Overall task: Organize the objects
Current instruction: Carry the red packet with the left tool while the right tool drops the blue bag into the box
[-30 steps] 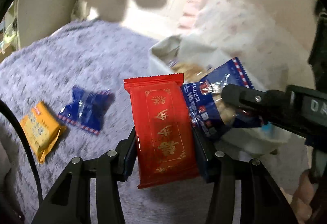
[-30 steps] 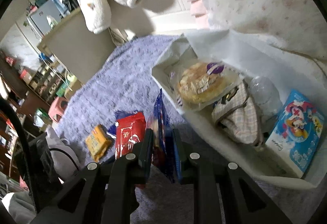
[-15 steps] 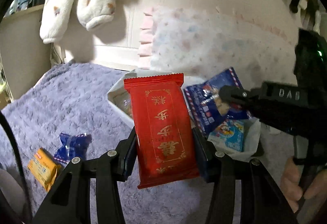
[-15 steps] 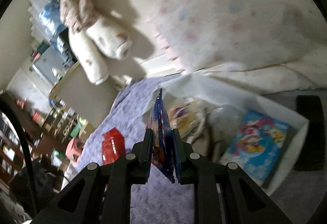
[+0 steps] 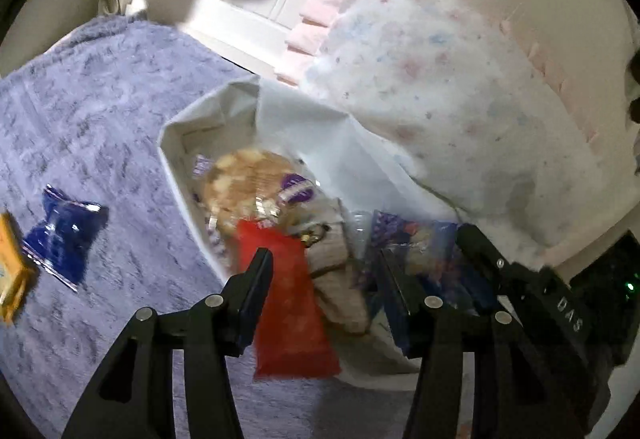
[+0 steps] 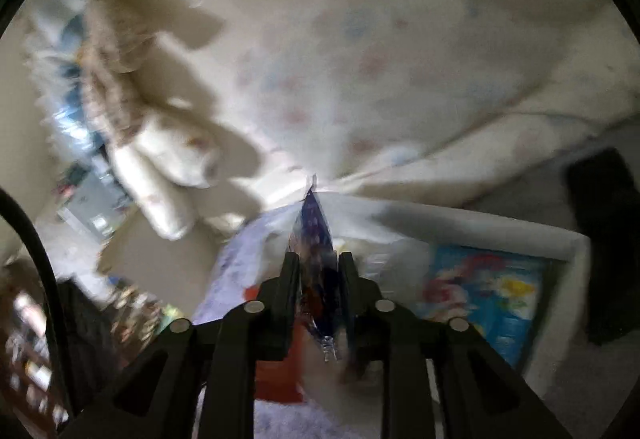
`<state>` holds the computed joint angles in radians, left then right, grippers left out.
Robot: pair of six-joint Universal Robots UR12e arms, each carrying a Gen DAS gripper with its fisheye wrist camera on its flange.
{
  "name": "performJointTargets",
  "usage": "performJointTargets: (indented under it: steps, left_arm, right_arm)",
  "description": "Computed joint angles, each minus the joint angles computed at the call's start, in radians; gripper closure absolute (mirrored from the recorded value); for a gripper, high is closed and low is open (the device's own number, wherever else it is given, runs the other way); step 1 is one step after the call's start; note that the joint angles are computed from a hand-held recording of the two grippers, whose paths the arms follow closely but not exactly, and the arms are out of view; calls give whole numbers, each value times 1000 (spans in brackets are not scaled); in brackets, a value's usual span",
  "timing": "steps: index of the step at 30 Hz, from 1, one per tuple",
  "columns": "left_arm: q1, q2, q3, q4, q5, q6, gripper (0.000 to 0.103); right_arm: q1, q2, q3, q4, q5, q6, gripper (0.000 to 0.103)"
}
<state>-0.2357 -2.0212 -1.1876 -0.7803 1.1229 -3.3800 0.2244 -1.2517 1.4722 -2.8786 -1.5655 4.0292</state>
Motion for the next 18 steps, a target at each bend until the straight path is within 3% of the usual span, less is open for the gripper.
performJointTargets:
  steps: [2, 6, 9, 11, 13, 15, 18]
  left_arm:
    - [-8, 7, -10, 36, 6, 24, 51]
    - [-25, 40, -44, 123, 63, 89, 50]
    - [-22, 64, -54, 94, 91, 140, 50]
    - [-22, 84, -66, 36, 151, 172, 50]
    - [-21, 105, -86, -22, 209, 196, 53]
    - [-20, 118, -97, -95, 265, 189, 61]
    - [6, 131, -135, -141, 216, 125, 68]
  right_arm:
    - [4, -5, 4, 3, -35, 12, 56]
    - [22, -13, -8, 35, -112, -33, 49]
    - [34, -14, -23, 66, -162, -64, 46]
    - [38, -16, -29, 82, -174, -79, 41]
    - [37, -18, -38, 105, -156, -93, 41]
    - [30, -19, -54, 151, -77, -130, 41]
    - [23, -19, -100, 288, 77, -206, 41]
